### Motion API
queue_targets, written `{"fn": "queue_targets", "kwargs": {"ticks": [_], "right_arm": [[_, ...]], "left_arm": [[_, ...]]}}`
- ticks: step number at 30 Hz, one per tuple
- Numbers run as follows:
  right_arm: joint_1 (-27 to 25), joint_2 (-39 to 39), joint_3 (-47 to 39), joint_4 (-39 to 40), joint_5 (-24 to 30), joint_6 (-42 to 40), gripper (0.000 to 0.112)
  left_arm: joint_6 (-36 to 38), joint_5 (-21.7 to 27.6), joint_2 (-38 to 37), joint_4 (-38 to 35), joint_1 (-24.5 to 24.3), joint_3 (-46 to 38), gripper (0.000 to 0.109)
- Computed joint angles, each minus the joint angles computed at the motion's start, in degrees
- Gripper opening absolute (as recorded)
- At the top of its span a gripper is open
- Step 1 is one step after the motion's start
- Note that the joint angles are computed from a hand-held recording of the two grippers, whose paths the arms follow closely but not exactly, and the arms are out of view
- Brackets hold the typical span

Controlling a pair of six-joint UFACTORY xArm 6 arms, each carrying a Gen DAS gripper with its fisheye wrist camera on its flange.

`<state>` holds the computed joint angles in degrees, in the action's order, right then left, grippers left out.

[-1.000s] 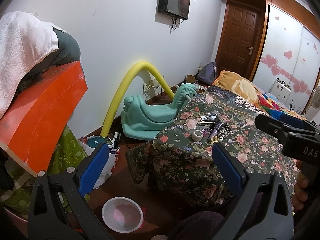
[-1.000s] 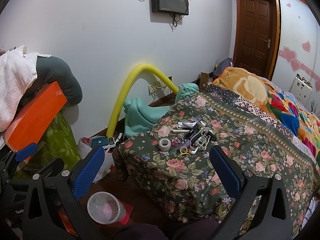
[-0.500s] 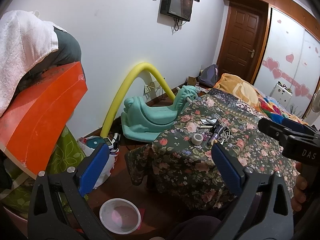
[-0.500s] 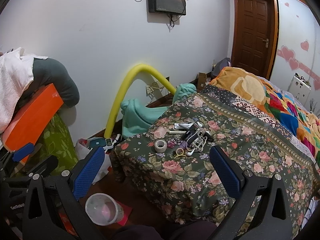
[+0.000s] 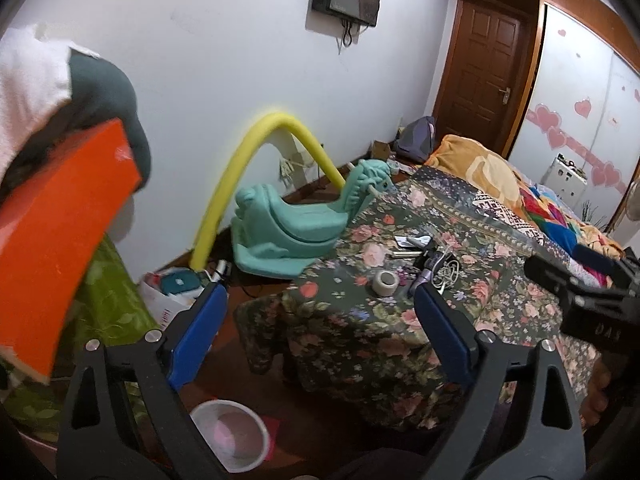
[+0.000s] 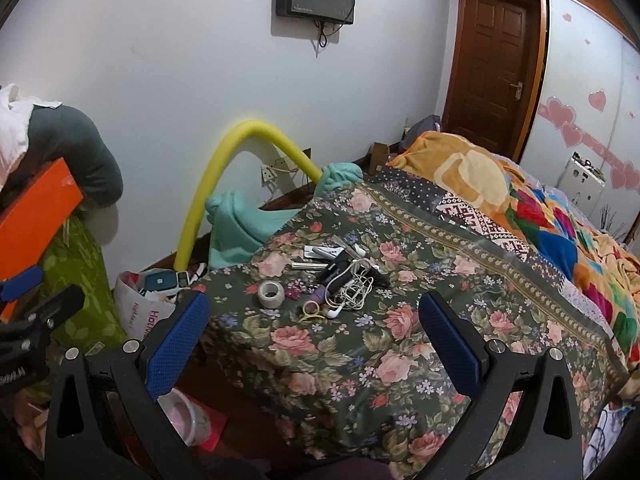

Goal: Collect trash
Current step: 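Grasp the white tape roll with the left gripper while the right gripper grasps the clear pen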

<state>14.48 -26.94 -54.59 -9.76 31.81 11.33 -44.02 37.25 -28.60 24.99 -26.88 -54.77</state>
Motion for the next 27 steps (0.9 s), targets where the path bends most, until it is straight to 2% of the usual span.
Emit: {"fn": "queue_targets", "kwargs": {"ticks": [7,10,15,17,19,22,25,27], "right_arm": [[-4.37,5.45,-1.24,11.39,-0.81,-10.93,0.103],[-6.01,8.52,-2.75,14.94,-0.29,-14.54,0.098],[-9.44,14.76,-7.09,24.96,2.48,-22.57,0.087],[-10.76,17.74,-9.93,29.11,4.88,-25.39,0.074],[-11.86,20.96,-12.99,33.15,7.39,-28.2,0.067],[-12.4,25.16,-16.5,35.54,8.13,-30.24,0.062],[-12.74,29.49,-20.23,36.01,7.64,-30.93,0.054],[-13.17,33.04,-23.89,36.88,8.2,-31.78,0.054]], "left_arm": [[2.5,-2.15,12.32,-6.67,0.64,-6.83,0.095],[2.36,-1.71,17.2,-6.92,0.41,-10.22,0.095],[3.2,-1.98,24.91,-7.7,-0.06,-15.67,0.095],[4.57,-2.53,27.99,-8.91,-0.18,-17.6,0.095],[5.79,-2.6,31.05,-9.99,-0.44,-19.77,0.095],[8.91,-2.46,35.37,-13.29,-0.74,-23.1,0.095],[10.38,-1.19,39.08,-13.58,-1.09,-26.22,0.094],[11.22,0.13,40.99,-13.39,-1.18,-27.92,0.088]]}}
